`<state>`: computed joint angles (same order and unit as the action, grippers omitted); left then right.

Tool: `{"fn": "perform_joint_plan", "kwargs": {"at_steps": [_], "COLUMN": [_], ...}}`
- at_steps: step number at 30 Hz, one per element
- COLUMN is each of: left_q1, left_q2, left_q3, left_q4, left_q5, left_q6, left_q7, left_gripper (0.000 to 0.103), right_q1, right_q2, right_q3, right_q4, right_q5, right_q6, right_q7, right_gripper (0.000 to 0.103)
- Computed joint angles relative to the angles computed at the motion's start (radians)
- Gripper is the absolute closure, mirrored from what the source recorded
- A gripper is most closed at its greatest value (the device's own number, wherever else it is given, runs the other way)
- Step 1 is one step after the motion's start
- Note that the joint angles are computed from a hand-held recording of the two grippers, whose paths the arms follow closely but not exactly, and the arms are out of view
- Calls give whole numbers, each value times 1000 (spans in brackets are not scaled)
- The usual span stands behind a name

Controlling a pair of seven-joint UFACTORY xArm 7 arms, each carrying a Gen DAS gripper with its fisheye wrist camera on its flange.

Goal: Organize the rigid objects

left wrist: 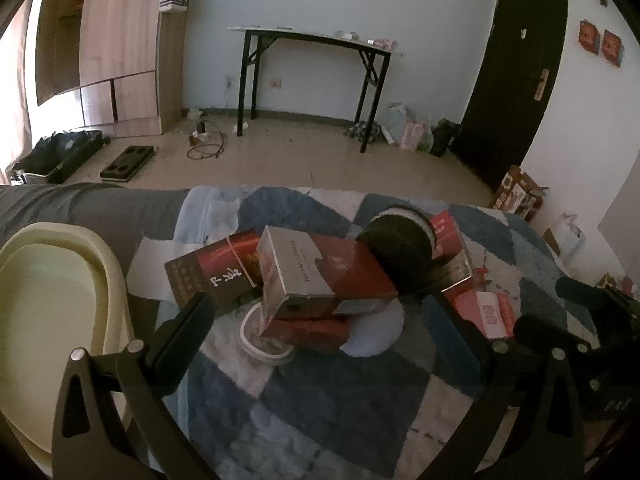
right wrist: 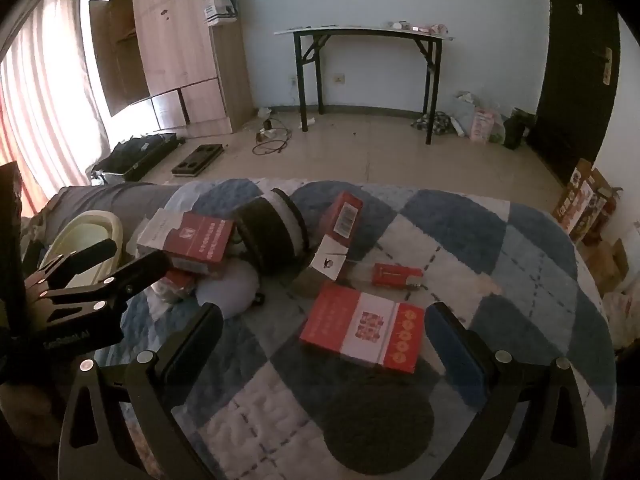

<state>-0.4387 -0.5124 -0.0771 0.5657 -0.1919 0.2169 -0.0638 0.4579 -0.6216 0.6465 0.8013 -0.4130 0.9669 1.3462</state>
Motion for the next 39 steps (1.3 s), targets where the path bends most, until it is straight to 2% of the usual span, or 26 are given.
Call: {"fn": "perform_joint_plan", "kwargs": {"at_steps": [2,6,9,13,18,21,24,34,39], "left_q1": [-18,-98,-111,-96,-143,-96,-124,-121,-89], "left_q2": [-2,-11,-14,-19,-35,-31,-31,-30,-33], "left_q3": [16,88,99,81,114,68,93,110,83], "left_q4": [-3,-8,-5,-11,-20,-13,-14,-6,-9], "left_q5": [-10,-77,-108,-120,-147,-118,-137,-164,-154], "left_q6": [-7,-14,-3,-12,-30,-17,-27,-13,-9], "left_q7": [15,79,103,108,160,136,155,147,125], "left_gripper": [0,0,0,0,0,0,0,0,0], "right_q1": [-1,0,2,6,11,16,17,34,40], "right_q2": [9,22,26,33,38,46,62,95,103], "right_q3": [1,2,4,4,0,-5,-5,-8,-13], "right_q4": [6,11,15,20,22,24,33,50,56], "right_q5": [0,-8,-15,-18,-24,-22,-23,-55,-59], "right_q6": [3,6,8,15,15,16,23,32,39], "right_q7": [-2,-2,2,3,5,-1,-2,7,9], "right_gripper": [0,0,0,0,0,0,0,0,0]}}
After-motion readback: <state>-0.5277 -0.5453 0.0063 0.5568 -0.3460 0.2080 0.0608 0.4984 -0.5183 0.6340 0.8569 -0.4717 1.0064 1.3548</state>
